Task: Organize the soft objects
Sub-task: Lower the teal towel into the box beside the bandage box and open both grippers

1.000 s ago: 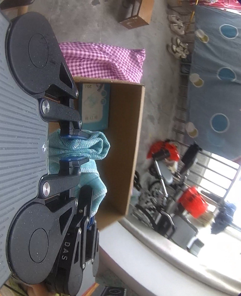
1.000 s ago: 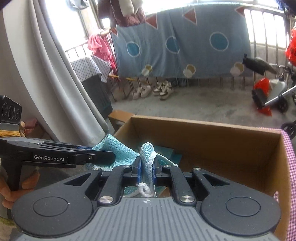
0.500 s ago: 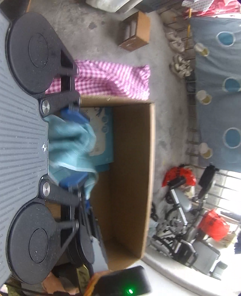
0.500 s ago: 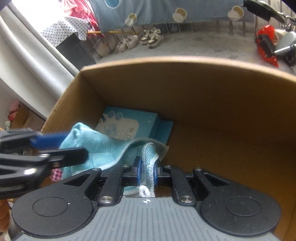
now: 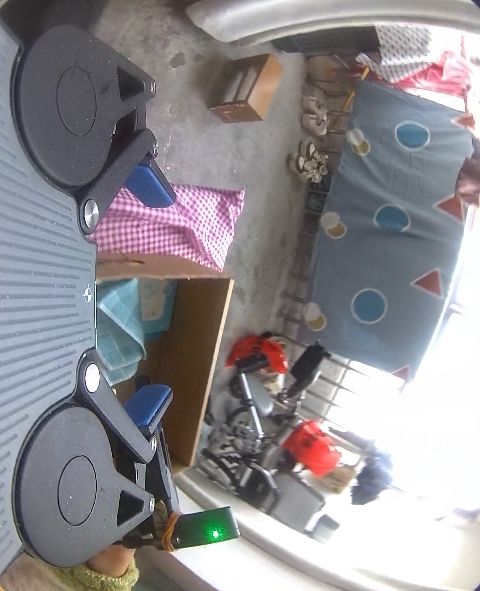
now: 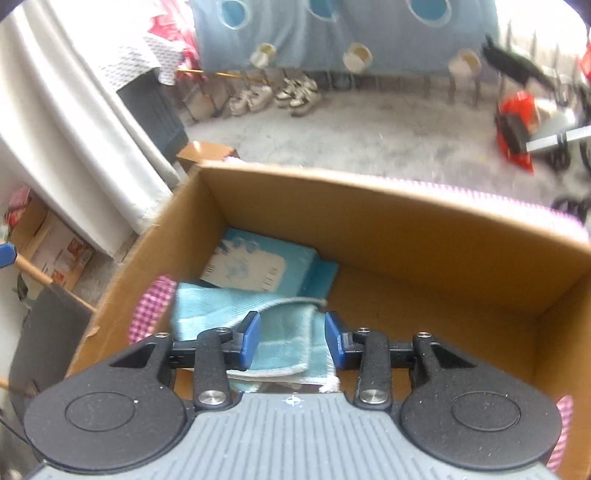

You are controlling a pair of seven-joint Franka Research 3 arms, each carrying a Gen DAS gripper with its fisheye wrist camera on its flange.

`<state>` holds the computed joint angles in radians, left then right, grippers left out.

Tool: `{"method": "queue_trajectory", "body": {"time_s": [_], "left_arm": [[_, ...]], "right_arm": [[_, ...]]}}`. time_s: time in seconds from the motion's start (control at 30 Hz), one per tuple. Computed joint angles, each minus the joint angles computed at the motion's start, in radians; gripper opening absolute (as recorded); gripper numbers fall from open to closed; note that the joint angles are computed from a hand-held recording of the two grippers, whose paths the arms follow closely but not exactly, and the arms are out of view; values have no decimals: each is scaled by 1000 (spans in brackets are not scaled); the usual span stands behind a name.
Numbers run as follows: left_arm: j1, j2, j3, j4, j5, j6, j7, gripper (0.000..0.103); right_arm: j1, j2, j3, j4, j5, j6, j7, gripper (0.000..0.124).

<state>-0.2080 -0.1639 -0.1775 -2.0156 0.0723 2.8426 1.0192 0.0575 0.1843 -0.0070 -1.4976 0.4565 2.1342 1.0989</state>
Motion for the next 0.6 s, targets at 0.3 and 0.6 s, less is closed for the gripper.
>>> {"method": "queue_trajectory", "body": {"time_s": [0.3,0.6], "left_arm": [[-37,-151,64,-266,-105,82,-96,103],[-28,-250,74,-430,-131,121,-112,103]], "right_arm": [[72,84,35,97,-53,-42,19,35],[108,193,25,140,-155,-39,211,35]]}}
